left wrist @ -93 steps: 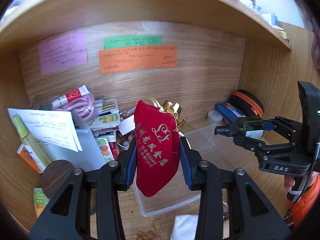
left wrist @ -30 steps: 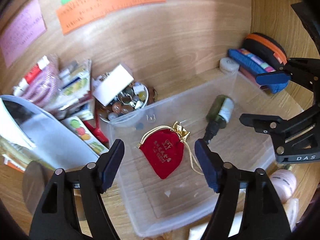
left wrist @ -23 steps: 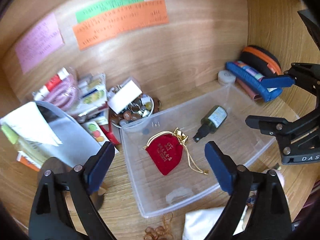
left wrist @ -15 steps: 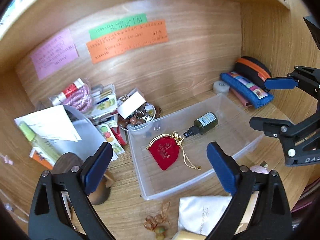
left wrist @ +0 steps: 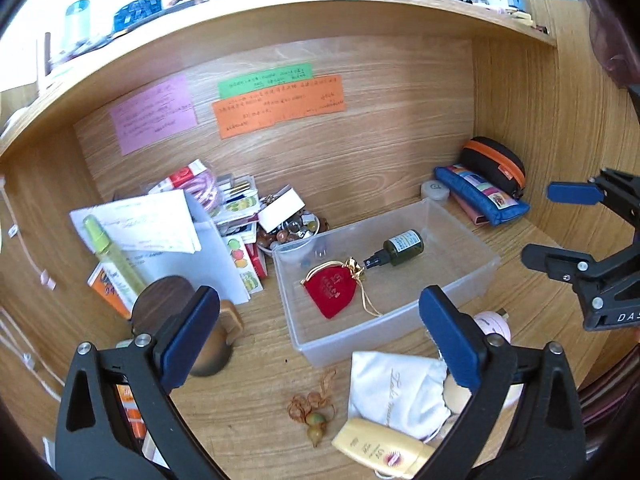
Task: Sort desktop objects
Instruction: 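Open both tools to drop the bottle and pouch into the box, withdraw, then grasp the cream tub with the right tool while the left tool grasps the gold sunscreen tube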
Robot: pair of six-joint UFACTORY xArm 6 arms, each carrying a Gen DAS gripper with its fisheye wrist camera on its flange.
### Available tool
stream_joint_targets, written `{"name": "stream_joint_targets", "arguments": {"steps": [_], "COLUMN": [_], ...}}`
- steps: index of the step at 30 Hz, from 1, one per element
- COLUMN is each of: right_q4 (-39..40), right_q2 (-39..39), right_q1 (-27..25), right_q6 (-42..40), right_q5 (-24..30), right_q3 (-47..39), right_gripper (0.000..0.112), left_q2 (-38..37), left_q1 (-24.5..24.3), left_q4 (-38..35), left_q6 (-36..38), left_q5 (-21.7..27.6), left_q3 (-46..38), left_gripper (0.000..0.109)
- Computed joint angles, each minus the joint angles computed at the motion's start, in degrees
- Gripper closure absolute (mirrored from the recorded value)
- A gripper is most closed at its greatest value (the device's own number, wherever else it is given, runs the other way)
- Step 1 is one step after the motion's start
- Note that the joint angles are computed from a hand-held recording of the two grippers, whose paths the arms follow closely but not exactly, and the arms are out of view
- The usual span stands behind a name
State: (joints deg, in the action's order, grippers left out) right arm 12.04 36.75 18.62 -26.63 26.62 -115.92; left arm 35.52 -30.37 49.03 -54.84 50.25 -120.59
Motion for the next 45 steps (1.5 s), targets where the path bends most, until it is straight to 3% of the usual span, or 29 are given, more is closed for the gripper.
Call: {"name": "stream_joint_targets", "arguments": {"steps": [9, 21, 27, 34, 39, 45], "right_q4": [6.2, 14.1, 22.5, 23.1, 22.7, 26.8], "right_q2": [-10.5, -13.2, -12.5, -11.3, -9.1, -6.1], "right_q1": [0.8, 3.2, 3.7, 3.7, 3.3, 3.3], "right_q6": [-3.4, -4.8, -9.6, -7.5, -6.0, -8.1], "right_q5": [-13.9, -18.8, -15.9, -14.5, -11.9, -9.0], "right_q3": [21.1, 32.2, 32.9, 33.6, 31.6, 27.3], "right_gripper": [0.029, 0.029, 0.029, 0.029, 0.029, 0.029], "left_q2": [-7.5, -10.5, -10.5, -8.3, -8.0, -7.4], "left_q1": [-1.2, -3.0, -1.5, -1.2, 0.0, 0.4], "left_q4": [5.1, 6.0, 0.2, -5.4, -9.3, -10.3], "left_q6": [-11.3, -20.0, -21.4, -18.5, -17.5, -17.2], "left_q5": [-2.9, -6.3, -11.6, -13.2, -18.7, -20.3], "left_q3": [14.3, 24.4, 28.6, 29.0, 31.0, 30.9], "left_gripper": [0.007, 0.007, 0.007, 0.007, 0.007, 0.007]}}
